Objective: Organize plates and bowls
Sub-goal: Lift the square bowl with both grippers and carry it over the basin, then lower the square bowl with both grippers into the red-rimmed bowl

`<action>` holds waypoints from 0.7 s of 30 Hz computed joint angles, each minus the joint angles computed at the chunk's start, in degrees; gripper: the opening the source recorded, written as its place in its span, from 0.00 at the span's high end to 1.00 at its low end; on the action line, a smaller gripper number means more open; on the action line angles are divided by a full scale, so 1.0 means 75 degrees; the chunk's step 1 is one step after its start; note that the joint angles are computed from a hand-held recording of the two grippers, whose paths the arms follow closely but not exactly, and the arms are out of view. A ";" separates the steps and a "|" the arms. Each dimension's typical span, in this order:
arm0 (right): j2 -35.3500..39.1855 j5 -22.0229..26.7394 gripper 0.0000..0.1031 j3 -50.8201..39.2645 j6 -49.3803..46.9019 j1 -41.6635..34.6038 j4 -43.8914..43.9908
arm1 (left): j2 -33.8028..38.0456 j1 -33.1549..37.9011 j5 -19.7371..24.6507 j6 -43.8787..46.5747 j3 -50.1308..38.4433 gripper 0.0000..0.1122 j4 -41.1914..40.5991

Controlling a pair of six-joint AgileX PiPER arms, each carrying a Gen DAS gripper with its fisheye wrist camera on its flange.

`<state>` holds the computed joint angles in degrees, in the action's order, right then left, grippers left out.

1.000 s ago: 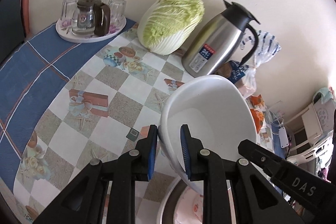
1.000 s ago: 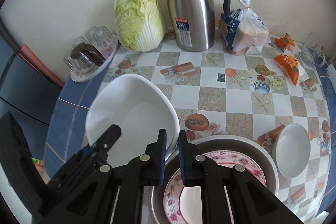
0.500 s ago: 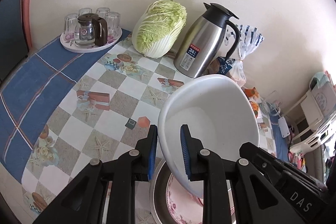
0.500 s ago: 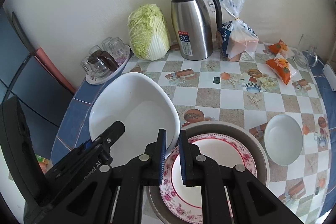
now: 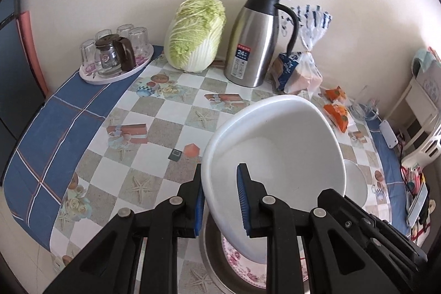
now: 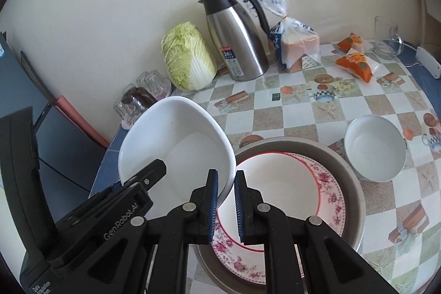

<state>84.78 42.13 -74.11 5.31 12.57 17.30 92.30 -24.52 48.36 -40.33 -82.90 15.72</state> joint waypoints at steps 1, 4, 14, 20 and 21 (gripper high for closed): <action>-0.0060 -0.0056 0.87 0.0058 -0.0078 -0.0054 0.0039 | 0.0031 -0.0057 0.0025 -0.0021 -0.0046 0.79 0.0034; -0.0197 -0.0109 0.86 0.0173 -0.0517 -0.0366 0.0513 | 0.0119 -0.0269 0.0116 -0.0100 -0.0226 0.79 0.0168; -0.0573 0.0081 0.86 0.0484 -0.1707 -0.1493 0.1793 | 0.0338 -0.0845 0.0234 -0.0232 -0.0716 0.79 0.0272; -0.0733 0.0380 0.86 0.0533 -0.2239 -0.2125 0.2324 | 0.0487 -0.1172 0.0389 -0.0305 -0.1017 0.79 0.0339; -0.0748 0.0421 0.86 0.0526 -0.2280 -0.2188 0.2348 | 0.0491 -0.1216 0.0393 -0.0318 -0.1038 0.79 0.0316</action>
